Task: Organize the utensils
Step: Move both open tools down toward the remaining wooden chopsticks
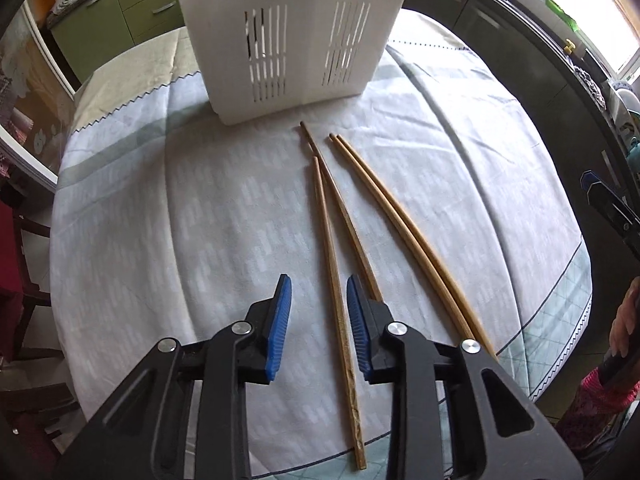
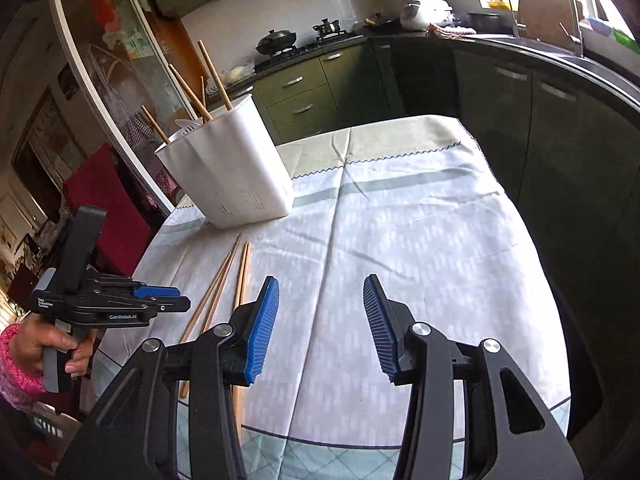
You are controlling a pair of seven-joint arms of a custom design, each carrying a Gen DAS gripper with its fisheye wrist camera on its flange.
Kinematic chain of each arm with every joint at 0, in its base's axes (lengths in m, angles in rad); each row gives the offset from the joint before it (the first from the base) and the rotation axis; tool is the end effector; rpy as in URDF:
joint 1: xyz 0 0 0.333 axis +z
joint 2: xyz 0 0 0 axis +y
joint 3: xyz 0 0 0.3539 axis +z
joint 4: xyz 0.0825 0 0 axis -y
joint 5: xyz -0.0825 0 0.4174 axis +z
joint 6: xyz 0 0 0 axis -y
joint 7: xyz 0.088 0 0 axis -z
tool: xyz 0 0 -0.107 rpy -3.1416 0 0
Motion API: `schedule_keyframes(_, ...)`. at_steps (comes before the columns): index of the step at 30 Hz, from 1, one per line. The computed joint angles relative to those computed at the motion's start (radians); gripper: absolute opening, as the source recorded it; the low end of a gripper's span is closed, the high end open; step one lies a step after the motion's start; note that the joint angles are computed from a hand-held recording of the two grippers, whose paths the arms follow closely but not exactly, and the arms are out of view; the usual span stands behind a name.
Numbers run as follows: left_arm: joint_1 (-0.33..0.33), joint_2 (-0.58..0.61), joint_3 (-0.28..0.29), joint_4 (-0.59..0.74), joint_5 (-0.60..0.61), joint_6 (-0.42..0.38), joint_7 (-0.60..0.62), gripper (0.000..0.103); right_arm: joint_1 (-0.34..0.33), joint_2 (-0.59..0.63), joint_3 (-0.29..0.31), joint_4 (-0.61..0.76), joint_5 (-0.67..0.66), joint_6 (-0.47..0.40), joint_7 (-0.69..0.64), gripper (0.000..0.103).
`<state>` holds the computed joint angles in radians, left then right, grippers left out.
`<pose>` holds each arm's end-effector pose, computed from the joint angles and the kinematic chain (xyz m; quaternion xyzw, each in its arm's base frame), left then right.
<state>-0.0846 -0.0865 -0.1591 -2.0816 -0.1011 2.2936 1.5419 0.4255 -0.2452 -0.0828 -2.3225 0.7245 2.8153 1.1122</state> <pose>0.5635 -0.1447 0.5191 -0.6405 0.7527 -0.1396 0.0612 0.5115 0.1451 0.5341 -0.7037 0.5811 -0.0924 0.3983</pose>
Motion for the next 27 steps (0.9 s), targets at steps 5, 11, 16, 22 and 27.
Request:
schedule_keyframes(5, -0.004, 0.024, -0.004, 0.013, 0.030, -0.017, -0.027, 0.025, -0.003, 0.003, 0.005, 0.012, -0.003, -0.018, 0.013, 0.044)
schedule_keyframes(11, -0.007, 0.034, -0.004, 0.021, 0.054, -0.009, -0.037, 0.022, -0.028, 0.063, 0.054, 0.088, -0.127, -0.072, 0.070, 0.044)
schedule_keyframes(16, -0.003, 0.035, 0.003, 0.023, 0.054, -0.012, -0.026, 0.012, -0.045, 0.181, 0.099, 0.233, -0.195, -0.233, 0.060, 0.044)
schedule_keyframes(22, 0.013, 0.004, 0.014, -0.006, 0.034, -0.021, 0.018, 0.011, -0.081, 0.330, 0.171, 0.387, -0.381, -0.358, 0.142, 0.044)
schedule_keyframes(27, 0.027, -0.005, 0.020, -0.012, 0.031, -0.036, 0.050, 0.011, -0.092, 0.374, 0.200, 0.427, -0.465, -0.378, 0.189, 0.044)
